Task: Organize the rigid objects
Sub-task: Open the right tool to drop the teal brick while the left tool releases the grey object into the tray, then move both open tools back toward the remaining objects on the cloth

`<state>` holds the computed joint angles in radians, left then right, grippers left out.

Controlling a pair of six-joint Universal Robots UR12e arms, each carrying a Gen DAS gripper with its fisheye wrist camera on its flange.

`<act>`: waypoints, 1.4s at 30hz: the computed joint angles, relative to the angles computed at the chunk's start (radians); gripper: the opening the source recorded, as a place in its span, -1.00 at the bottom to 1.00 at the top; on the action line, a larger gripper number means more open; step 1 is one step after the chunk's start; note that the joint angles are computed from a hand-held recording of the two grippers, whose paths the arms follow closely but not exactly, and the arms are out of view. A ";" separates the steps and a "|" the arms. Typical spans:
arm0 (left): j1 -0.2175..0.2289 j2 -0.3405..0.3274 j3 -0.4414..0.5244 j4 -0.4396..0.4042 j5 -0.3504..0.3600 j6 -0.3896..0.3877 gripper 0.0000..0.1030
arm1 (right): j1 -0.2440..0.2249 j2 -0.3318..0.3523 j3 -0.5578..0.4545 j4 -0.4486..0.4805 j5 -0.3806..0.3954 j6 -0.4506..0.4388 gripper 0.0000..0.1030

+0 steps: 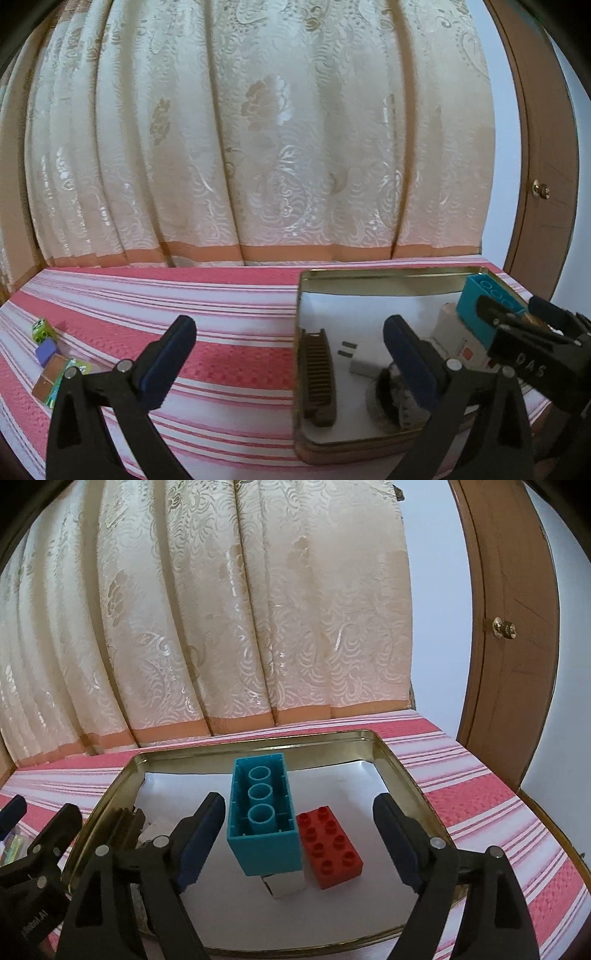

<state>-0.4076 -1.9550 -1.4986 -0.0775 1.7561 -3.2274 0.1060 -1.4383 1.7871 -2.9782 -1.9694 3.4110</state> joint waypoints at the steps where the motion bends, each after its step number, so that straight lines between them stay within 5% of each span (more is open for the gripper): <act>1: 0.001 0.001 -0.002 0.000 0.005 -0.006 0.99 | -0.001 -0.001 0.002 -0.002 0.000 0.004 0.64; 16: 0.011 0.023 -0.039 0.033 0.062 -0.015 0.99 | 0.009 -0.007 0.013 -0.031 -0.071 0.035 0.64; 42: 0.062 0.081 -0.113 0.015 0.034 -0.038 0.99 | 0.121 0.010 0.011 -0.097 -0.247 0.001 0.75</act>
